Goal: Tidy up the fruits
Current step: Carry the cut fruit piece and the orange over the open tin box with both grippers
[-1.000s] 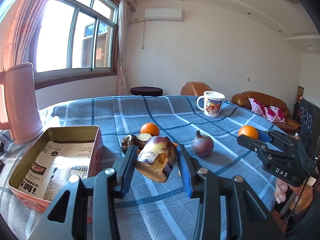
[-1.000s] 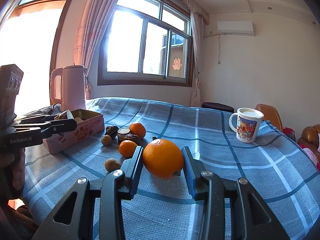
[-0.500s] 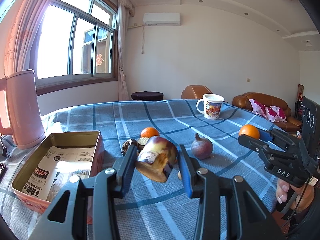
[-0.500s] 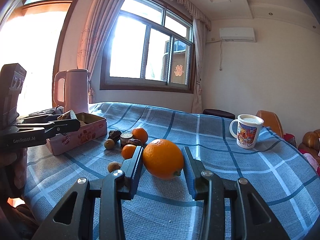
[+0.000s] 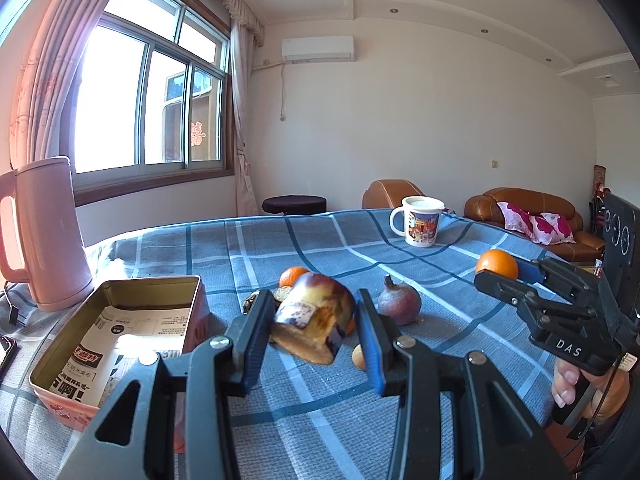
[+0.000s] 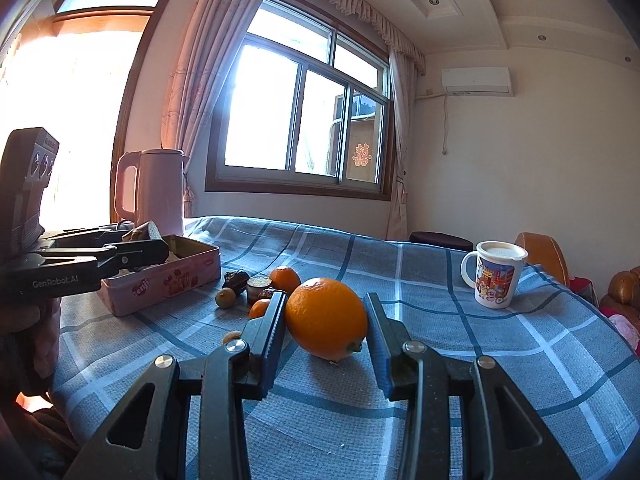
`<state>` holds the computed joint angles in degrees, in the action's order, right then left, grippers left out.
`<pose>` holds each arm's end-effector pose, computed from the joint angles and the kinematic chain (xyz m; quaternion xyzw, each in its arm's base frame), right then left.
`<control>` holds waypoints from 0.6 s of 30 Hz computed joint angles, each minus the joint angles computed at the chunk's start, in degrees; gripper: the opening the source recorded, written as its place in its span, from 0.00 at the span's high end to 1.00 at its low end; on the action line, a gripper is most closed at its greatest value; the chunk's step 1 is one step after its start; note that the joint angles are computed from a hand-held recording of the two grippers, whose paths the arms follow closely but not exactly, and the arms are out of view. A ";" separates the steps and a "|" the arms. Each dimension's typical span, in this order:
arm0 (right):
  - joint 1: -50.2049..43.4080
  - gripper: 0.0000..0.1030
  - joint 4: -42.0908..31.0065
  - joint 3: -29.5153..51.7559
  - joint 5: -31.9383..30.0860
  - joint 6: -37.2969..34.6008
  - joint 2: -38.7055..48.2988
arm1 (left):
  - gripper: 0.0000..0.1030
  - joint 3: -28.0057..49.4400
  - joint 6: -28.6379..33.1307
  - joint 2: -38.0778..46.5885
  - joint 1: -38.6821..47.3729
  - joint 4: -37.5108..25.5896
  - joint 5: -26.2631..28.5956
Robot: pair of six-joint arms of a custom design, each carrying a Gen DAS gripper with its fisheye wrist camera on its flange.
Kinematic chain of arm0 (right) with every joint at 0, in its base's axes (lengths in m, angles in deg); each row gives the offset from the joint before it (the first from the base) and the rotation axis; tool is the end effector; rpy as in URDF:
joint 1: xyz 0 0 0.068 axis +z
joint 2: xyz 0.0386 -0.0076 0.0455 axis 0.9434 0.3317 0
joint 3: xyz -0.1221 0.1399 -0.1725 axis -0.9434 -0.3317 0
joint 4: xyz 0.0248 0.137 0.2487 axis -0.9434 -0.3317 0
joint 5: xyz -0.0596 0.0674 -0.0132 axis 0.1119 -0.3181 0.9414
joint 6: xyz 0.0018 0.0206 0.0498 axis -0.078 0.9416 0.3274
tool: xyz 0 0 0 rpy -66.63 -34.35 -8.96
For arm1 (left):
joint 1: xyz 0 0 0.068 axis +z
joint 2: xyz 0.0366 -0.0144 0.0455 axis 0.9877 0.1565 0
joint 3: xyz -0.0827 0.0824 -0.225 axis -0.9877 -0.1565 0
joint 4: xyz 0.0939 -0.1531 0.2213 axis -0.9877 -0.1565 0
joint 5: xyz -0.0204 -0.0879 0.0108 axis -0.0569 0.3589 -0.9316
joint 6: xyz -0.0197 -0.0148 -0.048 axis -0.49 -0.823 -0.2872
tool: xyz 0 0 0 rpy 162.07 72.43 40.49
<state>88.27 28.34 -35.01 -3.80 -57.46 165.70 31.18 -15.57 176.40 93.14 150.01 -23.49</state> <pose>0.2590 0.0938 0.0253 -0.2708 0.7255 0.1654 0.6107 0.1914 0.0322 0.0366 0.0139 0.7985 -0.0183 0.6016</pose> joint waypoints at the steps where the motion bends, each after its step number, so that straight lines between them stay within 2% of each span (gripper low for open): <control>1: -0.17 0.61 -0.36 0.11 -0.32 0.21 -0.13 | 0.59 -0.14 0.07 -0.20 -0.15 0.08 -0.19; 12: -0.30 0.61 -1.16 0.02 -1.22 0.41 -0.88 | 0.59 -0.58 0.77 0.22 -0.43 1.64 -0.52; 18: 0.77 0.61 -4.32 0.06 -1.11 0.10 -3.29 | 0.59 -1.46 1.11 -5.11 0.76 -3.13 0.28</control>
<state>89.04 24.02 -34.95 -4.90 -57.35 162.41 29.71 -14.46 171.29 93.90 146.87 -23.22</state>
